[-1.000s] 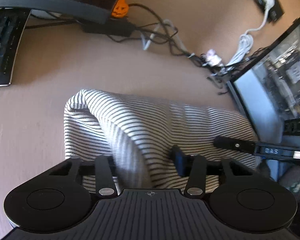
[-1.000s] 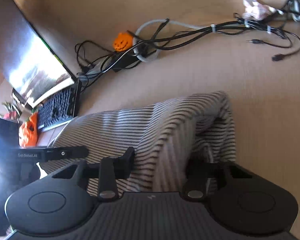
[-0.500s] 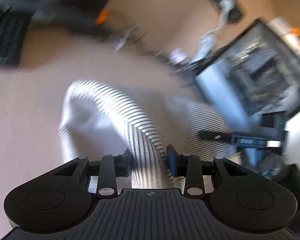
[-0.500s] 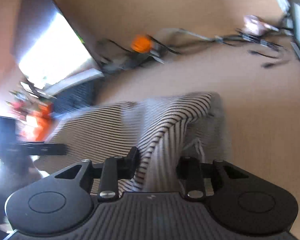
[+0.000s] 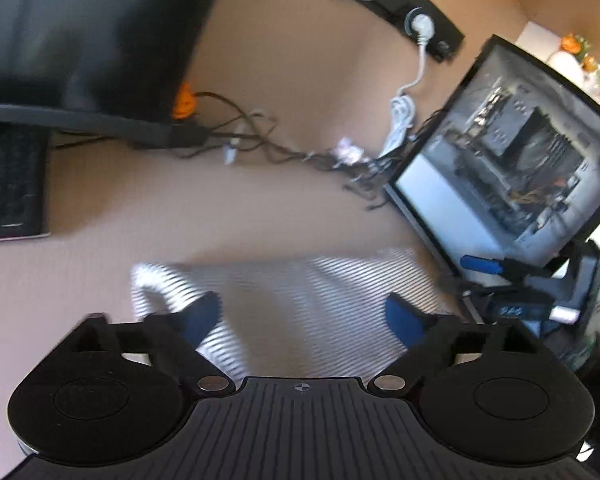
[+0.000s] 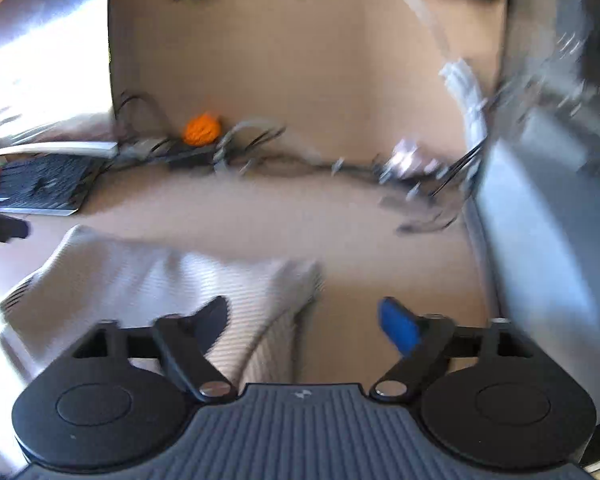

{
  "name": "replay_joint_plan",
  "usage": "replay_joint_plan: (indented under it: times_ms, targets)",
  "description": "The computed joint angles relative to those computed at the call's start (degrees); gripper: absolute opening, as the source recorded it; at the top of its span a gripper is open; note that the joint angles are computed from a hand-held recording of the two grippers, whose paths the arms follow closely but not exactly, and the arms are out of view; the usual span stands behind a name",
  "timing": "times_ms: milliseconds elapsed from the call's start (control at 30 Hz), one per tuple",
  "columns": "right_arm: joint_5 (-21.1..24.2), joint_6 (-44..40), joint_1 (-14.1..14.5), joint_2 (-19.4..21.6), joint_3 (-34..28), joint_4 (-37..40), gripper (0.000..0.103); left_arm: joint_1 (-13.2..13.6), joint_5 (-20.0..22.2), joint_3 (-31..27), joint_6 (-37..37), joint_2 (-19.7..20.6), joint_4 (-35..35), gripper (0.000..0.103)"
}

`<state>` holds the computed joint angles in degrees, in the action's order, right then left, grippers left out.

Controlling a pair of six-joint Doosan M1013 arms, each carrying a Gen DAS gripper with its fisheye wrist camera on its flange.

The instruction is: Fold clothes

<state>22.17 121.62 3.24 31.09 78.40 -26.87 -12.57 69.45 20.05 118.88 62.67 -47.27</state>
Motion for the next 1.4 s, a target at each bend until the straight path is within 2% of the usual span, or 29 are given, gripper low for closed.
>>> replay_joint_plan:
  times_ms: [33,133,167,233,367,433,533,633,700,867,1000,1100,1267,1300,1400]
  targets:
    - [0.99,5.39,0.34,0.41,-0.21,-5.72,0.100,-0.49,1.02,-1.71,-1.74,1.12,1.21,0.095]
    - [6.51,9.64,1.32,3.12,-2.34,-11.27,0.103,-2.22,2.39,-4.45,-8.84,3.11,9.20,0.096]
    - [7.54,10.35,1.58,3.79,-2.67,-12.37,0.103,-2.81,1.31,-3.26,-10.30,2.69,11.95,0.097]
    - [9.57,11.27,2.06,5.04,-3.41,-14.09,0.103,-3.55,-3.65,2.60,-7.73,-0.10,13.24,0.102]
    - [11.13,7.96,2.02,4.91,-5.06,-11.95,0.103,-5.91,-5.12,4.16,-6.67,-1.49,23.42,0.103]
    - [10.61,9.37,1.97,4.96,-5.98,-12.33,0.103,-7.06,-8.13,7.65,-5.89,-3.24,28.23,0.103]
    - [12.69,12.81,1.88,6.56,-9.19,-14.60,0.103,-8.57,-13.09,11.97,-6.38,-5.07,33.38,0.103]
    - [19.94,7.01,1.80,10.79,-15.85,-11.41,0.103,-8.64,-15.29,14.12,-7.40,-6.02,34.69,0.103]
    - [24.14,1.73,1.84,13.47,-19.78,-8.73,0.103,-8.70,-14.72,13.60,-8.10,-5.82,35.21,0.103]
    - [24.76,0.70,3.45,13.68,-19.41,-15.78,0.103,-8.75,-14.15,12.87,-8.65,-5.51,35.23,0.103]
    - [21.00,6.10,3.95,9.74,-13.82,-19.08,0.103,-8.78,-14.30,13.02,-8.96,-5.58,35.38,0.103]
    - [20.69,8.17,4.12,7.27,-10.62,-17.95,0.103,-8.79,-14.46,13.19,-9.08,-5.65,35.44,0.103]
    - [21.50,0.87,4.15,6.96,-9.02,-10.57,0.103,-8.75,-14.77,13.40,-8.94,-5.70,35.29,0.103]
    - [21.17,2.43,4.51,6.97,-8.64,-12.83,0.103,-8.74,-14.74,13.33,-8.89,-5.67,35.24,0.103]
    - [24.05,1.32,5.32,7.89,-10.28,-14.44,0.103,-8.78,-15.09,13.39,-9.09,-5.65,35.20,0.103]
